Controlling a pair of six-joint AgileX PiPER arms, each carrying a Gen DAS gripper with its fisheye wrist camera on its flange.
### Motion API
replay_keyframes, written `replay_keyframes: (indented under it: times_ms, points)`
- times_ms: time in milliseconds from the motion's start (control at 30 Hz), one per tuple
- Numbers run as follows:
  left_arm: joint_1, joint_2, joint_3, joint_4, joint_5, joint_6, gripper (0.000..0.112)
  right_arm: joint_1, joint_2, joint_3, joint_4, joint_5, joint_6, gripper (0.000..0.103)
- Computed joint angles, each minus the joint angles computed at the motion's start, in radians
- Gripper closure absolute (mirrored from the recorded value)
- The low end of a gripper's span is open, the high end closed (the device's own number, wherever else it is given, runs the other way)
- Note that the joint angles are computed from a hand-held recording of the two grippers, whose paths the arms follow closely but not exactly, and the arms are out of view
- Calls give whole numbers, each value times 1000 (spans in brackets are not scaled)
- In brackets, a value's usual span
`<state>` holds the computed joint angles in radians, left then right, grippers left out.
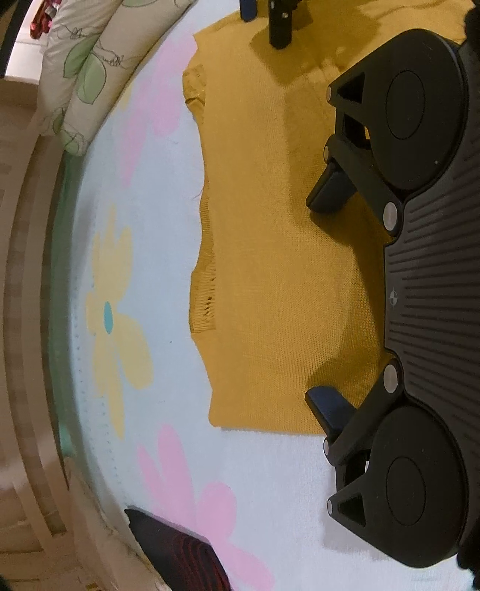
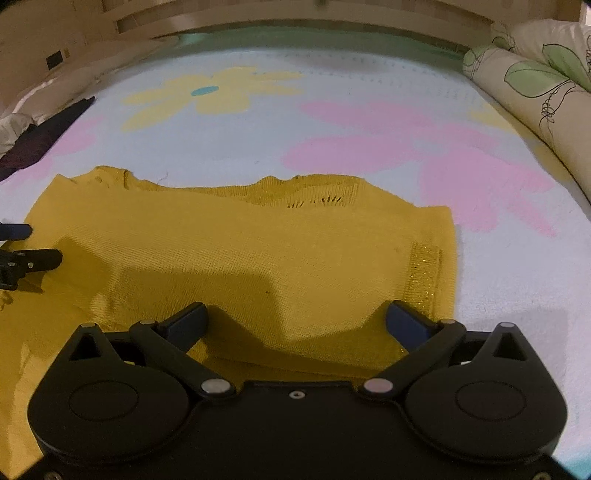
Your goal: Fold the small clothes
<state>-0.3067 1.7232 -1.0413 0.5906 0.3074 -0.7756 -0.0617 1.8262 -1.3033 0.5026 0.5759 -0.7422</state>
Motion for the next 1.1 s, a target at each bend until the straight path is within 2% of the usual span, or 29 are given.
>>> replay_keyframes:
  times_ms: [133, 267, 333, 400, 500, 600, 767, 900, 1100]
  points:
    - [-20, 9, -18, 43, 34, -56, 10, -4, -19, 60, 90, -68, -103, 0]
    - [-29, 15, -54, -9, 89, -6, 11, -8, -9, 32, 84, -39, -106, 0]
    - [-32, 5, -57, -23, 101, 0, 25, -10, -9, 19, 74, -20, -98, 1]
    - [-31, -18, -52, -70, 107, 44, 32, 1, -28, 25, 32, -23, -66, 1]
    - [-43, -79, -24, -86, 123, 60, 33, 2, -87, 61, 14, -48, -65, 1]
    - [-48, -158, 8, -134, 140, 119, 33, -32, -151, 75, 74, 2, -110, 1]
    - [-76, -301, 60, -110, 208, 58, 33, -83, -268, 110, 121, 94, -94, 1]
    - [-108, -417, 103, -145, 295, 64, 33, -130, -395, 186, 132, 168, -47, 1]
    - [-203, -600, 206, -135, 437, -15, 33, -273, -617, 373, 197, 300, -109, 1]
